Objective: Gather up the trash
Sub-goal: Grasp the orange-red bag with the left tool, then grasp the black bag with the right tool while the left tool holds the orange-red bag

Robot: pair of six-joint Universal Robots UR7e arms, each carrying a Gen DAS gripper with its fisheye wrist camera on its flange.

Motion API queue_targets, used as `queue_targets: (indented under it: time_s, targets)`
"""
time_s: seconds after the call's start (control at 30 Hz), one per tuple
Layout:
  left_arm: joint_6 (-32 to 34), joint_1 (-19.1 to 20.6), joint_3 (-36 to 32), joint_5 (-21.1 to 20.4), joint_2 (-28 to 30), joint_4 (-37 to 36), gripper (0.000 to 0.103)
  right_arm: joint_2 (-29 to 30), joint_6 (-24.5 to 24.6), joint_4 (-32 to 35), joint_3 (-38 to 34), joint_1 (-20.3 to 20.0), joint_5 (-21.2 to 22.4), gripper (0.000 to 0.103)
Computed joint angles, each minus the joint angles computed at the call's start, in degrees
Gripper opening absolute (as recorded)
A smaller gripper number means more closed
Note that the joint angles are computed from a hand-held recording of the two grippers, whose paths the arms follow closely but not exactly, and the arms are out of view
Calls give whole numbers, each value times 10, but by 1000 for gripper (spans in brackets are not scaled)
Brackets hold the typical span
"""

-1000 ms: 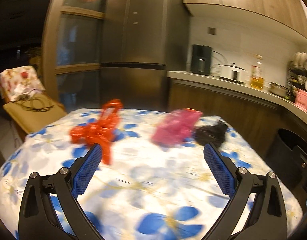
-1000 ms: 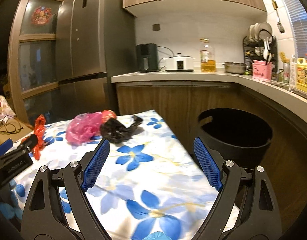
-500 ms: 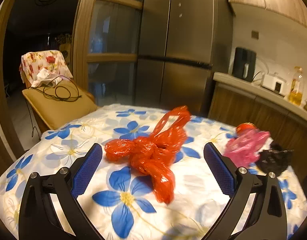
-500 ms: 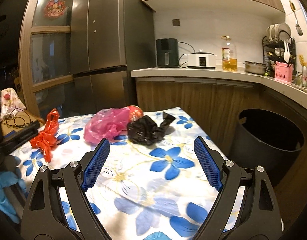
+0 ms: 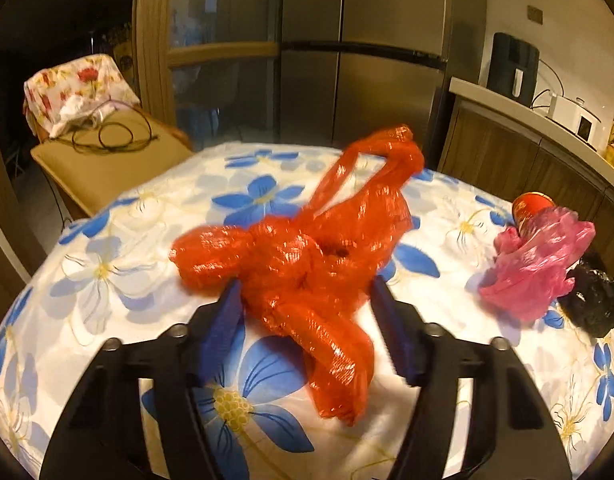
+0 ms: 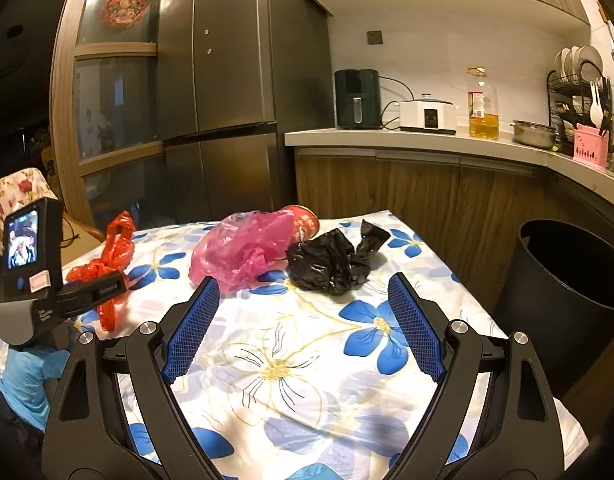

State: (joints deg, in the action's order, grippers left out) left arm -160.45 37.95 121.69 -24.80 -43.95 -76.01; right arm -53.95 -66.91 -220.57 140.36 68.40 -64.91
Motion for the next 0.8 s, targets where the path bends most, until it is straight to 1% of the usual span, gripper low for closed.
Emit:
queue_targets:
  time_s: [0.1,0.13,0.17,0.23,0.27,0.3,0.37,0.4,0.47,0.6,0.7,0.8]
  targets:
    - [21,4,10,1,-5,-32,41,1,-1,1,-1,2,-1,85]
    - [24,3,15,2,-7,-41,32,1,0,0,-1,2,-2,85]
    - [23,3,16,3,-8,-43,31,2,-1,-1,-1,2,-2,85]
    - [12,-2,21,8,-9,-42,24,4,0,-6,-3,3,-5,85]
    - [6,-5,22,9,-9,-39,23,4,3,-5,-6,5,-8,85]
    - [-9,-12,24,11,-8,-29,21,4,7,-3,-10,6,-12,85]
    - [-37,-23,25,13,-7,-10,19,6,16,-4,-21,11,-20,85]
    - [-56,-35,24,11,-3,5,19,8,18,-5,-27,14,-25,85]
    - [-68,-53,24,6,4,14,19,18,26,-9,-45,22,-40,85]
    - [-60,-83,27,0,19,-4,19,51,40,-14,-89,44,-75,85]
    - [-47,-96,30,-2,28,-24,19,75,48,-8,-124,60,-96,84]
    - [-40,-102,28,0,33,-27,19,95,58,8,-158,76,-125,79]
